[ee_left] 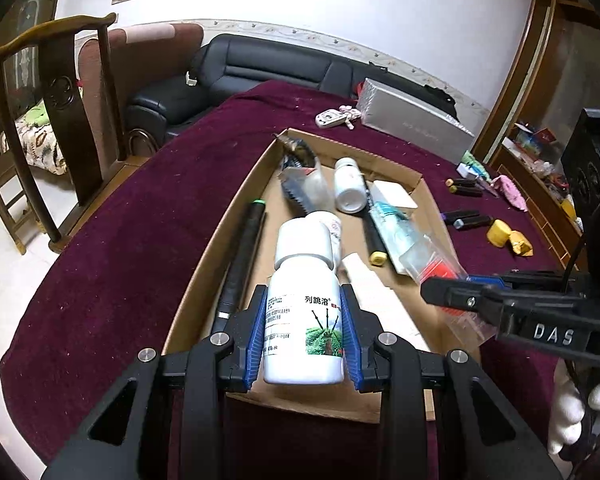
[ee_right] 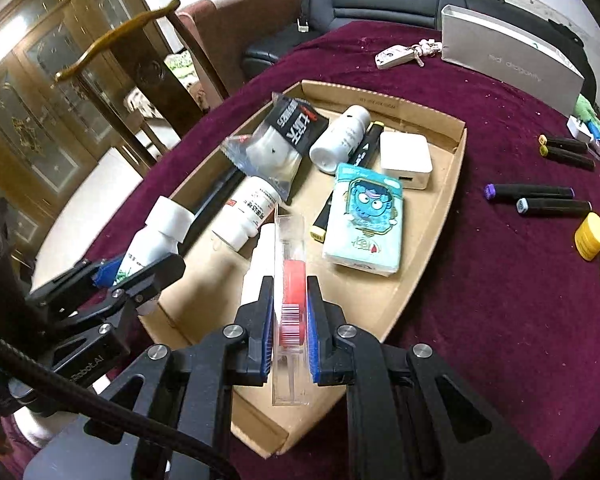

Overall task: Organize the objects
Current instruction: 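Carry the bottle and tube over the cardboard tray and lower them in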

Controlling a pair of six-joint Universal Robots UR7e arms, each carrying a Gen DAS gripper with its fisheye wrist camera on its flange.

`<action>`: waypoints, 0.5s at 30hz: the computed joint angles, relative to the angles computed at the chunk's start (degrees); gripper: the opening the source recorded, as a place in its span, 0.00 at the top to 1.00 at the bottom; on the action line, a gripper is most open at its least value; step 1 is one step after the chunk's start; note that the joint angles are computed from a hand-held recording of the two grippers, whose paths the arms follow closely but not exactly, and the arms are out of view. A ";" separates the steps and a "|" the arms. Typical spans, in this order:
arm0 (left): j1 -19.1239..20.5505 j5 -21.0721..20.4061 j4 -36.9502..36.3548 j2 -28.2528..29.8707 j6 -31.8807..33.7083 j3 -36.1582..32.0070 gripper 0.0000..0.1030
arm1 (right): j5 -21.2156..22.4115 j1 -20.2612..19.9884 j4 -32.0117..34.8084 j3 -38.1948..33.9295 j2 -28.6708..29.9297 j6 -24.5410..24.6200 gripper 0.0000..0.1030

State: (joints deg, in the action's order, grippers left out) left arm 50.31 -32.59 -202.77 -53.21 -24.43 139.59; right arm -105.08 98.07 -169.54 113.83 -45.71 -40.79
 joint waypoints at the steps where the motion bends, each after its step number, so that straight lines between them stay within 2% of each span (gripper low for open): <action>1: 0.11 0.12 0.21 -0.04 -0.06 -0.04 0.71 | -0.44 0.13 -0.16 -0.14 0.48 0.09 0.89; 7: 0.74 2.48 4.39 -0.13 -1.74 -1.00 0.71 | -3.75 0.99 -4.08 -0.38 3.19 -1.23 0.89; 15: 0.55 7.71 10.86 1.46 -3.04 -3.10 0.71 | -7.20 1.66 -9.27 -1.55 6.84 -3.26 0.89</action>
